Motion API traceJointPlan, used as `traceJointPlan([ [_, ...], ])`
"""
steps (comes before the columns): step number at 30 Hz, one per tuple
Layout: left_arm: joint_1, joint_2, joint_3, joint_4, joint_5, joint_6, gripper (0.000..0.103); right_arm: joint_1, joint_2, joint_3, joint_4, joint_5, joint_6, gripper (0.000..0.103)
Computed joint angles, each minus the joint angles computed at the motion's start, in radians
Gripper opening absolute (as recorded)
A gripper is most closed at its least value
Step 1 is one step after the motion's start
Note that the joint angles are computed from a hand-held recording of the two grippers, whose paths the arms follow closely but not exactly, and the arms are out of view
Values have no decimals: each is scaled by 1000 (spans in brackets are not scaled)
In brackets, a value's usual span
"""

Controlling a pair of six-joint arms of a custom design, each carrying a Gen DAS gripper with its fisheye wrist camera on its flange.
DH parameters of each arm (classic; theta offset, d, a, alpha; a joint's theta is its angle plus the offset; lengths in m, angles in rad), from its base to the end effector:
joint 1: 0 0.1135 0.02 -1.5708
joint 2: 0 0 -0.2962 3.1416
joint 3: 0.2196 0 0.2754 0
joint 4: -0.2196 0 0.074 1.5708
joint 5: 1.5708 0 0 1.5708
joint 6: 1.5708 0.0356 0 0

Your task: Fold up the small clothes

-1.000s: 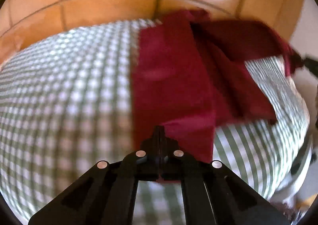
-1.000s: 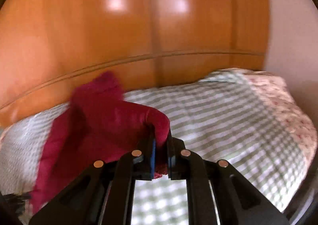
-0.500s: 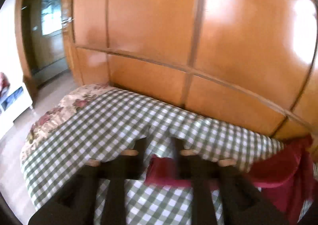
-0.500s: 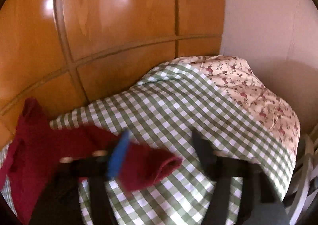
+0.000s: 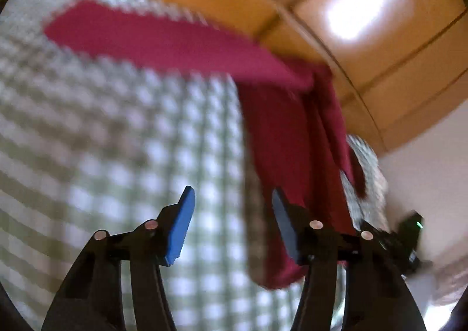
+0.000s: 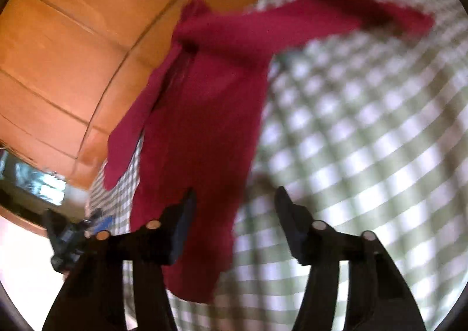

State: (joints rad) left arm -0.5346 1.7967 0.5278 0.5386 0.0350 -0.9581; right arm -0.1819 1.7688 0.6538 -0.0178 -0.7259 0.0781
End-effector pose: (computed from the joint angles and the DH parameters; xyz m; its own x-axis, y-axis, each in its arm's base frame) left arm 0.2620 -0.1566 0.0903 -0.7650 -0.4972 -0.4093 -0.1639 0.7650 -0.6229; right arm 0.2926 -0.0298 0.0978 -0.8990 0.2247 -0.3759 -0.0717 0.7713 0.6324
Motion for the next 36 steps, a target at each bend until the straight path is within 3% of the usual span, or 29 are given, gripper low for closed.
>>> traceJointPlan([
  [2,-34,89,41,68,59,-34,54,55,43,7,32,-10,45,40],
  [4,-66,159,92,98,93,-59,51,103,46,-3,91,27,95,25],
  [5,-81,176,131,54,74,-48,28,115,39,-4,104,44,109,19],
  [7,-102,183,182,-21,61,-43,4,116,16,10,80,64,92,10],
  [11,-127,59,133,-72,-16,-26,3,89,-92,-39,62,90,2,8],
  [15,-116,-171,23,-137,-48,8,3,-7,-298,-58,-86,15,-120,8],
  [21,-163,-605,-101,-452,-136,3,2,-236,-524,-51,-408,-98,-399,8],
  [23,-212,-698,-117,-561,-173,-38,2,-328,-529,-72,-502,-72,-540,8],
  [25,-250,-728,-139,-618,-200,-76,2,-374,-496,-110,-505,-14,-612,8],
  [27,-291,-710,-212,-578,-188,-153,2,-412,-436,-177,-440,97,-679,8],
  [29,-330,-584,-245,-505,-192,-202,2,-448,-350,-233,-353,183,-741,8],
  [32,-359,-398,-251,-409,-178,-253,3,-421,-310,-359,-125,280,-728,8],
  [33,-361,-361,-238,-415,-195,-254,3,-413,-322,-370,-106,286,-717,12],
  [35,-337,-367,-256,-384,-199,-244,15,-396,-356,-367,-129,293,-702,32],
  [36,-342,-410,-275,-408,-235,-261,20,-385,-387,-363,-146,296,-680,53],
])
